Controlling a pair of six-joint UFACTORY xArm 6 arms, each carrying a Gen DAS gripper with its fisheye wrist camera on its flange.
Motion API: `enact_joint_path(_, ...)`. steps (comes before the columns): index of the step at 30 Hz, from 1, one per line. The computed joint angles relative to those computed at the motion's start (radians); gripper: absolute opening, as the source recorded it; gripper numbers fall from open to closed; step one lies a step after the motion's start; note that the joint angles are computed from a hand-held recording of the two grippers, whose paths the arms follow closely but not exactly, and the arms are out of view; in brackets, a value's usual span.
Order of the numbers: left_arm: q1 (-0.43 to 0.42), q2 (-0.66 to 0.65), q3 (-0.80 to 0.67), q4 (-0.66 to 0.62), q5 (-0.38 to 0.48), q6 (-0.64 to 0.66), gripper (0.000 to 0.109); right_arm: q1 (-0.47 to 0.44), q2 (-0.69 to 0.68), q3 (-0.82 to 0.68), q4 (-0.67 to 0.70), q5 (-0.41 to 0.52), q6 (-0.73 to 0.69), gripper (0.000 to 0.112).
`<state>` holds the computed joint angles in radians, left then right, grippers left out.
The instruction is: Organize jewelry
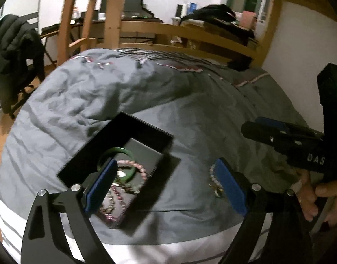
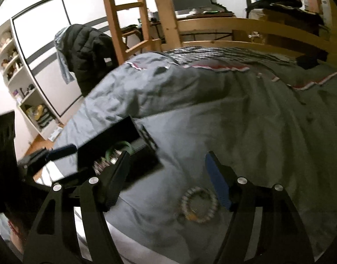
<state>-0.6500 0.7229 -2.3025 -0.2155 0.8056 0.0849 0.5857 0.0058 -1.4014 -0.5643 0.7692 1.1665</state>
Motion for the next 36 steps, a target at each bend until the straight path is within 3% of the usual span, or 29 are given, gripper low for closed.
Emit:
enact_joint_path(4,-0.024,-0.006,0.032,-0.029,-0.011,0.057,0.089,0.001,-0.073,0.107,-0.008,0.004,0.033,0.070)
enact_joint_path(11,-0.078,-0.002,0.084,-0.135,-0.001,0.233,0.089,-0.035,-0.160,0.272,0.002,-0.072,0.077,0.066)
enact_joint_path(16,-0.123,0.032,0.094,-0.088,-0.006,0.262,0.088,-0.066,-0.148,0.321,0.072,-0.167,0.005,0.053)
enact_joint_path(22,-0.125,0.111,0.015,-0.094,0.041,0.250,0.062,-0.099,-0.047,0.309,0.157,-0.283,-0.107,0.046)
enact_joint_path(25,-0.119,0.156,-0.045,-0.093,0.087,0.240,0.037,-0.099,-0.016,0.304,0.166,-0.318,-0.108,0.046)
enact_joint_path(29,-0.114,0.217,-0.128,-0.074,0.128,0.201,0.030,-0.101,0.042,0.281,0.158,-0.306,-0.108,0.036)
enact_joint_path(31,-0.117,0.210,-0.111,-0.060,0.121,0.190,0.025,-0.101,0.051,0.279,0.140,-0.291,-0.101,0.023)
enact_joint_path(33,-0.116,0.206,-0.107,-0.065,0.124,0.190,0.019,-0.104,0.047,0.285,0.116,-0.290,-0.085,0.020)
enact_joint_path(36,-0.111,0.216,-0.130,-0.078,0.139,0.187,0.019,-0.114,0.030,0.305,0.098,-0.315,-0.059,0.020)
